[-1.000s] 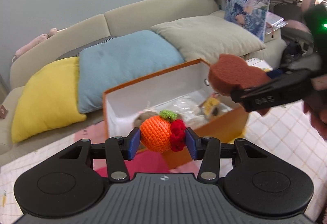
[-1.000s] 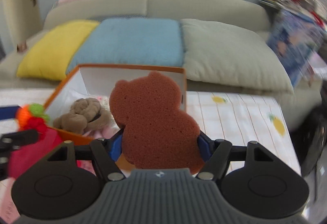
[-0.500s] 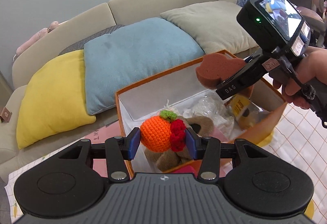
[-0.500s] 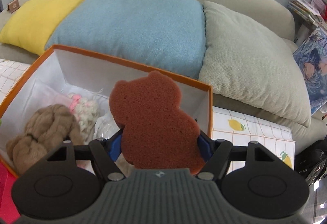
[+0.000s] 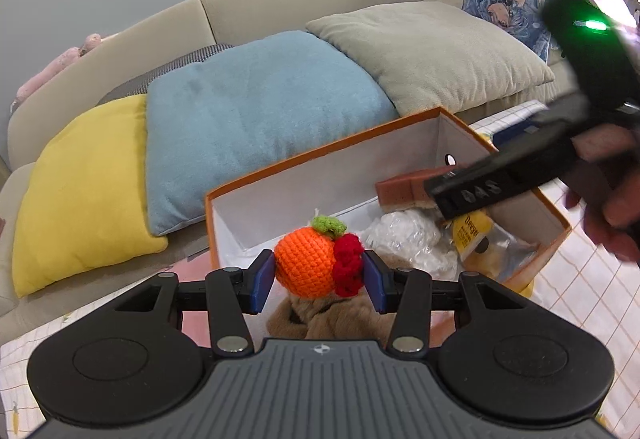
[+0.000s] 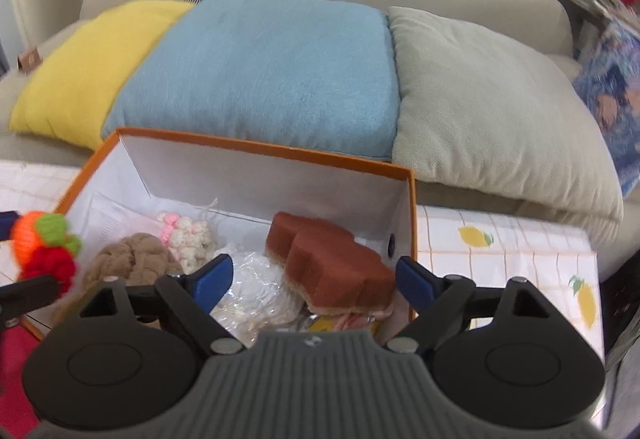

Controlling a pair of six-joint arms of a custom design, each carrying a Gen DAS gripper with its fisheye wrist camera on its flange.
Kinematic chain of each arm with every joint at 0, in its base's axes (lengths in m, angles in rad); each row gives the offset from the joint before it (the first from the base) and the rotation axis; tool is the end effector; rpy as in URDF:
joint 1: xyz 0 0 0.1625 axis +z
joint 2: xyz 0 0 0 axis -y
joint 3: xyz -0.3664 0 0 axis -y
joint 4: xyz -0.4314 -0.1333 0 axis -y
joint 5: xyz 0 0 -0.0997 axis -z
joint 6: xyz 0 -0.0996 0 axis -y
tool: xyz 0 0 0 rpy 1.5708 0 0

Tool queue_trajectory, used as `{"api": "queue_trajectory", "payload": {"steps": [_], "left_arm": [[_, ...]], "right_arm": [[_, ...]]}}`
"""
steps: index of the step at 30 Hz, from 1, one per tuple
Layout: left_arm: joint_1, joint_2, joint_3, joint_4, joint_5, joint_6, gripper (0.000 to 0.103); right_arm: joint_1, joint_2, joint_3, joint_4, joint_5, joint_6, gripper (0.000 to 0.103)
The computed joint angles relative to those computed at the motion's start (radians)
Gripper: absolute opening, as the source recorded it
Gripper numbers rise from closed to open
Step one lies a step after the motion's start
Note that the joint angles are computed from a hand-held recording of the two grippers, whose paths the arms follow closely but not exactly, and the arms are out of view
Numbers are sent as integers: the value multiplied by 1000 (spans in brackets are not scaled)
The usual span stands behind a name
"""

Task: Organize soft objects

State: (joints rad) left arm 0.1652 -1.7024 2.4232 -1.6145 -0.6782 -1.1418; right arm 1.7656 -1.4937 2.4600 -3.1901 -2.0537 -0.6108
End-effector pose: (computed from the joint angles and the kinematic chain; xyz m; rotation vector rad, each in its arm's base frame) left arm -0.2756 -0.2597 0.1298 0.6409 2.0806 -0.7610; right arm 0.1640 -0.3817 0.1634 0.7752 -2.3422 0.6896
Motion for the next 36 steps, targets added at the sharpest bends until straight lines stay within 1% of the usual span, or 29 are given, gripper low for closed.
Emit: {"api": "queue_trajectory", "payload": {"steps": [3, 7, 9, 11, 13, 15, 21, 27, 31, 34, 36], "left_arm": [[45, 32, -11, -79, 12, 45, 54], [90, 80, -25, -179, 29, 122, 54], [103, 103, -35, -201, 44, 129, 56], [109, 120, -48, -196, 65, 119, 60], [114, 119, -53, -206, 65, 124, 63], [115, 115, -55, -212, 68, 125, 63], [100, 87, -48, -185, 64, 105, 64], [69, 47, -48, -107, 57, 57, 64], [23, 1, -49, -29, 54, 6, 64], [-31, -36, -55, 61, 52, -45, 64], [-76, -66, -58, 128, 52, -81, 64]], "right_arm": [[-16, -69, 40, 21, 32, 17, 89], [-28, -136, 79, 52, 50, 7, 89], [-32, -160, 95, 54, 54, -4, 89], [-37, -181, 112, 46, 57, -23, 89], [-38, -189, 119, 37, 52, -37, 89], [-42, -199, 124, 41, 55, -37, 89], [-48, -222, 136, 57, 62, -21, 89], [-25, -247, 144, 82, 56, -5, 89], [10, -290, 151, 117, 54, 17, 89], [48, -337, 155, 156, 46, 43, 90], [75, -376, 160, 183, 42, 60, 93]]}}
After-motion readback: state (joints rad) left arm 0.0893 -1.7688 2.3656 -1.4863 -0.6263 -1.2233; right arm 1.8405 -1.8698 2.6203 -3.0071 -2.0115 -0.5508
